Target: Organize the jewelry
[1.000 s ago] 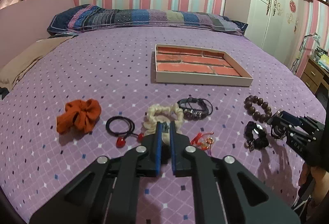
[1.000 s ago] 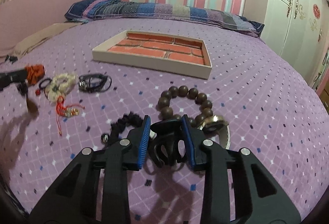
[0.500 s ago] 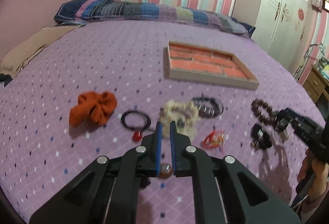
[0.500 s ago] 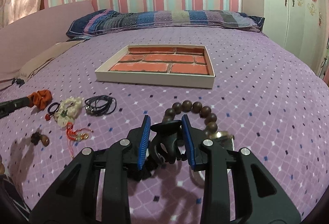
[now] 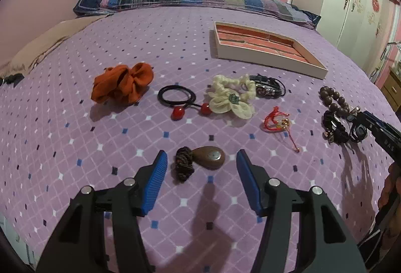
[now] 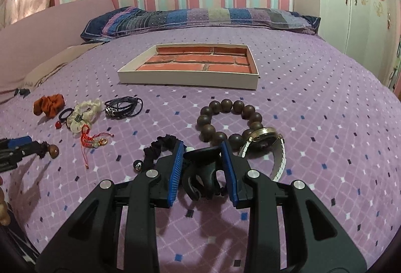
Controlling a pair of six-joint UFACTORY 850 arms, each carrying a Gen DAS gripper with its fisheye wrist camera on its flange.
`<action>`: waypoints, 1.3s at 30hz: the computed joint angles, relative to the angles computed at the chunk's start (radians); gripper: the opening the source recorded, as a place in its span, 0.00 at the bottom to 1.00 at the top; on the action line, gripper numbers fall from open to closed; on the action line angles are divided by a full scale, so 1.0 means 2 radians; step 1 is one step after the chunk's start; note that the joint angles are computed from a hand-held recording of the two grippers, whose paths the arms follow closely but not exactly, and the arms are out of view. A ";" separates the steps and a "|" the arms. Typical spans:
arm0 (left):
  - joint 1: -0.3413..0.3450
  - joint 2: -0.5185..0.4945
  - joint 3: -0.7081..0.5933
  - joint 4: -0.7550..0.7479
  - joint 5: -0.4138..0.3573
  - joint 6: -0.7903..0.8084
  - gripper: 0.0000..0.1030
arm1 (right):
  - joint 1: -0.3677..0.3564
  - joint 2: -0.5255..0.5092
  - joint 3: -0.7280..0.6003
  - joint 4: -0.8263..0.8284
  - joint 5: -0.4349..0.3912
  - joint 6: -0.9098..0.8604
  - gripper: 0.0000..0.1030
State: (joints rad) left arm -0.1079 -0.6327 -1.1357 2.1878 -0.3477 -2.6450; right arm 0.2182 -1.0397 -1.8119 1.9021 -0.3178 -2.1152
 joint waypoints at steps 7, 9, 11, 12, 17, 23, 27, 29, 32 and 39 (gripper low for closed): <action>0.011 -0.015 -0.014 0.006 0.023 -0.005 0.38 | 0.000 -0.004 -0.006 -0.006 0.002 0.008 0.31; 0.013 -0.020 -0.021 -0.008 0.029 0.011 0.29 | 0.001 -0.005 -0.006 0.002 0.004 -0.003 0.31; 0.017 -0.023 -0.024 -0.005 0.038 0.005 0.28 | 0.002 -0.004 -0.004 0.015 0.005 -0.018 0.31; 0.020 -0.022 -0.023 0.012 0.043 -0.015 0.25 | 0.002 -0.004 -0.003 0.018 0.006 -0.021 0.31; 0.018 -0.024 -0.025 -0.015 0.037 0.011 0.18 | 0.003 -0.007 -0.007 0.018 0.011 -0.021 0.31; 0.007 -0.026 -0.030 -0.063 0.005 0.073 0.15 | 0.006 -0.006 -0.003 0.047 0.012 -0.057 0.31; 0.005 -0.018 -0.025 -0.030 -0.014 0.049 0.13 | 0.007 -0.009 -0.011 0.024 0.015 -0.036 0.31; 0.004 -0.014 -0.023 -0.014 -0.023 0.040 0.13 | 0.009 -0.011 -0.017 0.015 0.018 -0.031 0.31; 0.008 -0.010 -0.021 0.005 -0.024 0.023 0.12 | 0.009 -0.012 -0.020 0.012 0.018 -0.028 0.31; 0.012 0.004 -0.007 0.066 -0.028 -0.043 0.11 | 0.007 -0.012 -0.021 0.010 0.015 -0.021 0.31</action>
